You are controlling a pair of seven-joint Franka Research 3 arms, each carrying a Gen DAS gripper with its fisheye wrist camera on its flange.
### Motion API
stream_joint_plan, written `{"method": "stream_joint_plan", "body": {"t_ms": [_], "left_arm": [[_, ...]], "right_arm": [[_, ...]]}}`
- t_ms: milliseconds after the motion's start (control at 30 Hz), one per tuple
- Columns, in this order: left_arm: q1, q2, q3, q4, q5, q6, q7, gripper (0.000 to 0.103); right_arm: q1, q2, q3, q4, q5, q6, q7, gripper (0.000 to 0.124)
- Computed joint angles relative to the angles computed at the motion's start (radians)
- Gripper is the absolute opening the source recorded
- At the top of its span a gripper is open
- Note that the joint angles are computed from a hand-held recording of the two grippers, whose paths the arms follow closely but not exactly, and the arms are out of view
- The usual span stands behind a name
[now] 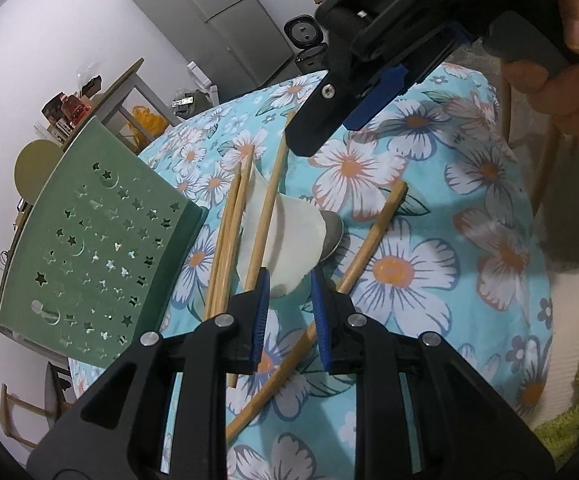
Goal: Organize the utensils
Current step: 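Grasp a metal spoon with the right tool while the left tool grasps a white ceramic spoon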
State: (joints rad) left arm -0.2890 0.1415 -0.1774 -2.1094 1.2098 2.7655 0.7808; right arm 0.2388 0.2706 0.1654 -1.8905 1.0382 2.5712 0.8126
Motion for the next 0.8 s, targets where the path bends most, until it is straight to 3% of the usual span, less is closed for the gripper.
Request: {"method": "stream_joint_plan", "body": {"t_ms": [333, 600, 800], "left_arm": [[0.009, -0.022, 0.008, -0.015, 0.063, 0.053, -0.087, 0.004], [0.047, -0.068, 0.007, -0.039, 0.087, 0.135, -0.207, 0.003], [0.087, -0.085, 0.013, -0.060, 0.023, 0.241, -0.256, 0.003]], "right_arm": [[-0.025, 0.014, -0.001, 0.016, 0.061, -0.113, 0.002, 0.048], [-0.026, 0.042, -0.006, 0.036, 0.064, -0.196, 0.067, 0.039], [-0.015, 0.077, -0.005, 0.068, 0.013, -0.214, 0.157, 0.034]]}}
